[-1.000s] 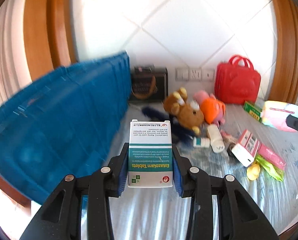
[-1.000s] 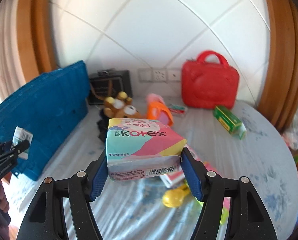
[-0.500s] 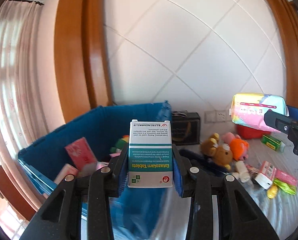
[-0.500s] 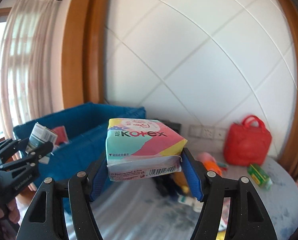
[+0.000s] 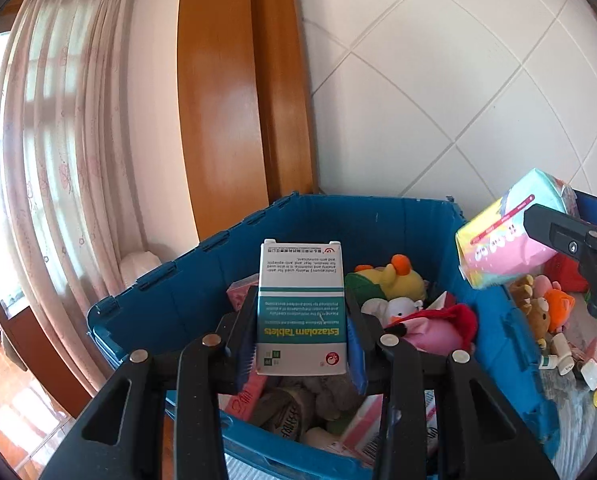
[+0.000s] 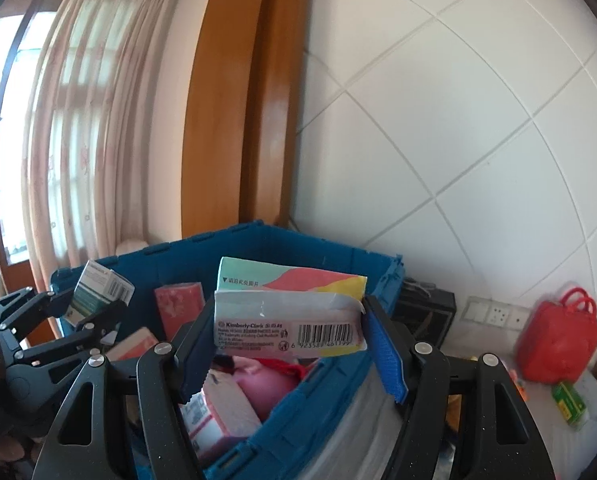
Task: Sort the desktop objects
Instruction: 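Lift the tablets box and Kotex pack and carry them over the crate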
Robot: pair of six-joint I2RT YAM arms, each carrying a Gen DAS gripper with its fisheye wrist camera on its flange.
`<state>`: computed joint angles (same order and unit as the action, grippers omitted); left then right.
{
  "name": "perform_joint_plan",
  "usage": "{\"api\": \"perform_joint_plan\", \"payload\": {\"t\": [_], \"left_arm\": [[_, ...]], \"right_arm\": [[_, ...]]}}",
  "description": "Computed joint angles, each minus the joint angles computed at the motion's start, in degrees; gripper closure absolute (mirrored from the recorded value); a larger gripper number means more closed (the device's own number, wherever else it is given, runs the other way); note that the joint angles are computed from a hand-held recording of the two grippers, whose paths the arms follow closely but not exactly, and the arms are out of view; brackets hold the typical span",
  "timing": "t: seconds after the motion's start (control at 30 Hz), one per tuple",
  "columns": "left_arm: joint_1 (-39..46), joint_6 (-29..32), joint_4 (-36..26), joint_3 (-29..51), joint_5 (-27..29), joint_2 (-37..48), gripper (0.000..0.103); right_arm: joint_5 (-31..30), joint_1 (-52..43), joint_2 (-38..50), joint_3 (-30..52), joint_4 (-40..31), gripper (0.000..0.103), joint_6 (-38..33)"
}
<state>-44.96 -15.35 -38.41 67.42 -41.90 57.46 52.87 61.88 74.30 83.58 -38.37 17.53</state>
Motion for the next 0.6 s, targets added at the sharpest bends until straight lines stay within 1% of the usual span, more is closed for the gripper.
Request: {"api": "perform_joint_plan", "payload": {"t": [0.03,0.13,0.27,0.4,0.6], "left_arm": [[2.53,0.85,0.78,-0.08,2.41,0.55,0.066],[8.46,2.79,2.34,0.51,7.92,2.61,0.066],[11.51,3.64,3.58,0.84,11.46,4.20,0.066],[12.34,3.29,3.57,1.67,12.72,5.44,0.066],[13.39,2.56,2.74,2.47,13.84,6.58,0.065]], "right_arm": [[-0.94,-1.03,2.55,1.80,-0.04,0.035,-0.47],[-1.44,-1.68,6.21,4.98,-1.25,0.035,-0.53],[-1.92,-2.72,10.80,10.51,-3.63,0.035,-1.47],[-2.10,-3.29,13.56,14.36,-6.05,0.035,-2.35],[-2.59,-4.38,16.87,18.17,-7.75,0.034,-3.62]]}}
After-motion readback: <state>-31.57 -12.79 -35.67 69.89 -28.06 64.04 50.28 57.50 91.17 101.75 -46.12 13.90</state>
